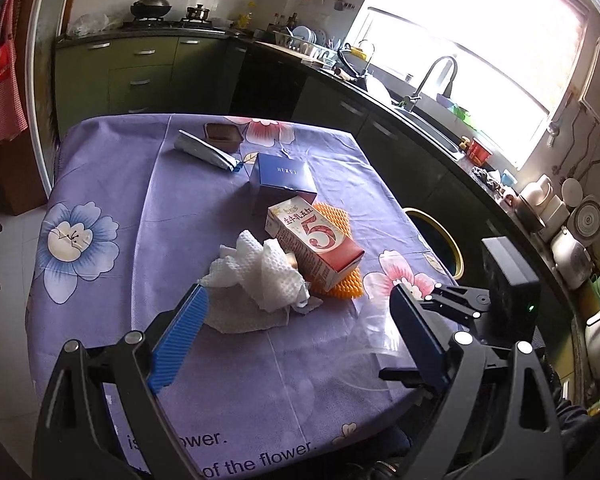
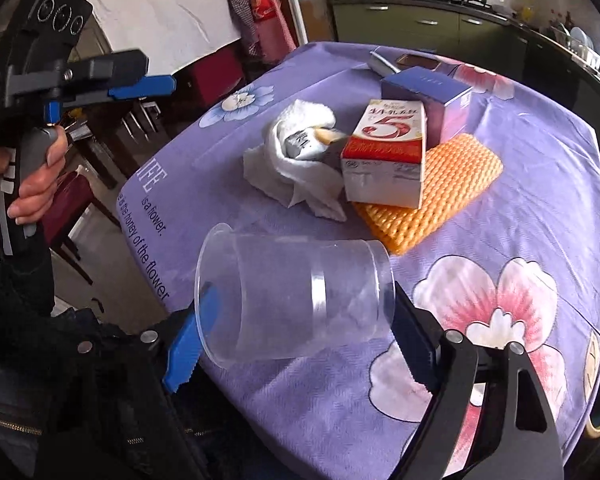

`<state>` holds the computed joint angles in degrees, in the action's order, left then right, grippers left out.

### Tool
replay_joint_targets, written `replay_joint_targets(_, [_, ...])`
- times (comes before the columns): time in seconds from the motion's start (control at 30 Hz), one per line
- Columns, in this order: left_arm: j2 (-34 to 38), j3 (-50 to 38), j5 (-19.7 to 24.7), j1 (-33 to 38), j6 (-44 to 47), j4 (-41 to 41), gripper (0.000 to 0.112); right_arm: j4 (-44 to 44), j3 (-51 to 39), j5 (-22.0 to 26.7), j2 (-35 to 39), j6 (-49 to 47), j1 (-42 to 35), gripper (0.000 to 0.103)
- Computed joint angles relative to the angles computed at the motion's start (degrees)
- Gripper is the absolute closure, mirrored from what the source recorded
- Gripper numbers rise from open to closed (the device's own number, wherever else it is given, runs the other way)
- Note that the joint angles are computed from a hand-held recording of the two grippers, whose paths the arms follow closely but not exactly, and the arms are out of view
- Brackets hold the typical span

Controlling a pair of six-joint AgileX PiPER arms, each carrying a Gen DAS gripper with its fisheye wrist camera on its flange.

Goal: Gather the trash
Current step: 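Move the right gripper toward the clear plastic cup and grasp it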

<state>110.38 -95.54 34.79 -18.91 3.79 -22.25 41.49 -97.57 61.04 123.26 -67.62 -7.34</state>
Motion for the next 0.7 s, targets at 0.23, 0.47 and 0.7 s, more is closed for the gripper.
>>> replay_joint_targets(0.23, [1.15,-1.26,0.73,-0.74,0.35,-0.05,0.025,1.79,3.59,-0.07,-3.47,-1.53,-1.95,0.021])
replay_joint_targets(0.47, [3.0,-3.8,2.24,-1.36,0.71,-0.1,0.025,3.29,4.4,-1.68,-6.4,-0.03,-8.86,0.021])
replay_joint_targets(0.7, [5.89,-7.85,4.74,-2.51,-0.26,0.87,0.025,-2.07,-13.28,-2.48,3.07,15.15,-17.89,0.021])
